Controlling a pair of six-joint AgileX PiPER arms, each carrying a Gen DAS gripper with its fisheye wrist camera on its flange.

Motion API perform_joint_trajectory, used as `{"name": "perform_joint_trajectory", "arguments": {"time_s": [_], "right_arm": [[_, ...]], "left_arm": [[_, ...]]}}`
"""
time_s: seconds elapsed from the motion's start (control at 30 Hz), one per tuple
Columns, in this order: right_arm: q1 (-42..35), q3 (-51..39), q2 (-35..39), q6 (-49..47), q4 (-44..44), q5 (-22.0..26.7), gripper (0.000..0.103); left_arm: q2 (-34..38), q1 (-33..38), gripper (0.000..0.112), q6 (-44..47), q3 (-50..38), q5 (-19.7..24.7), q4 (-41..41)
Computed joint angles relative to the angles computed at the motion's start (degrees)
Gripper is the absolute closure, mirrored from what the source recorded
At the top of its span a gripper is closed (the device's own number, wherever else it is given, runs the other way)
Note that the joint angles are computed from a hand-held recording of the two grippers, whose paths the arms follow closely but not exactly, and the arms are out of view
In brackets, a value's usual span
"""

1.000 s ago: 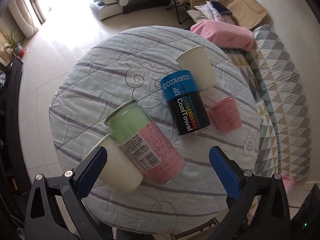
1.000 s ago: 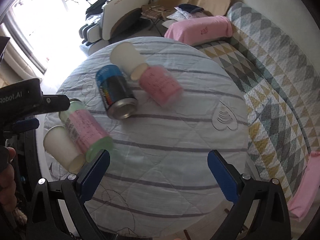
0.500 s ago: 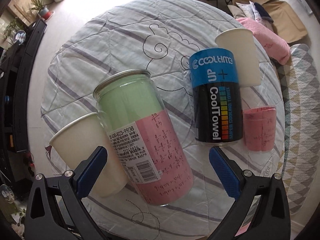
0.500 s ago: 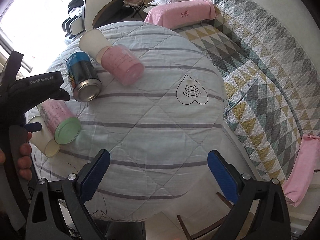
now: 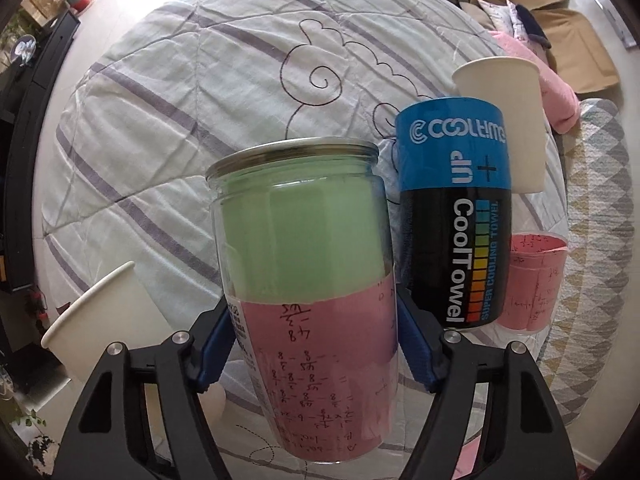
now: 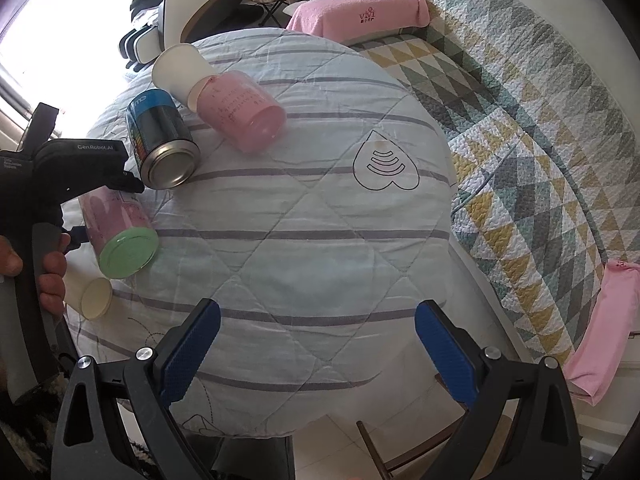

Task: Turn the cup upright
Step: 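Close the right gripper around the middle of the jar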

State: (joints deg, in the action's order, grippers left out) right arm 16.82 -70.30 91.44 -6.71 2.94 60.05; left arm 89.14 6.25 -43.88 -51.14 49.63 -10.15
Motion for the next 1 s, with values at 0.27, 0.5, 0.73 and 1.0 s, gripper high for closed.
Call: {"name": "perform_joint_trajectory", "arguments": {"time_s": [0.27,0.5,0.73,1.0], "right_arm": [[-0.1,0.4,-1.3,1.7,0.1,0.5,0.004],[-1.4,1.9,-3.6,3.7,2.3,-0.5,0.004],[-4.0,5.9,-7.5,5.4,4.9,-2.1,0.004],[-9.9,11.6,-12.1,7.5,7.4,-3.7,0.004]], "left_arm": [[-2.0,-4.1,0.039,2.8,-0.3,2.3,-2.2],[-5.2,-13.7,0.039,2.5,-2.5,8.4,-0.8],[-3.3,-20.9,0.039,7.2,-6.1,11.2,-0.4],[4.5,-28.6,0.039,14.3,-13.4,13.2,2.7]]}}
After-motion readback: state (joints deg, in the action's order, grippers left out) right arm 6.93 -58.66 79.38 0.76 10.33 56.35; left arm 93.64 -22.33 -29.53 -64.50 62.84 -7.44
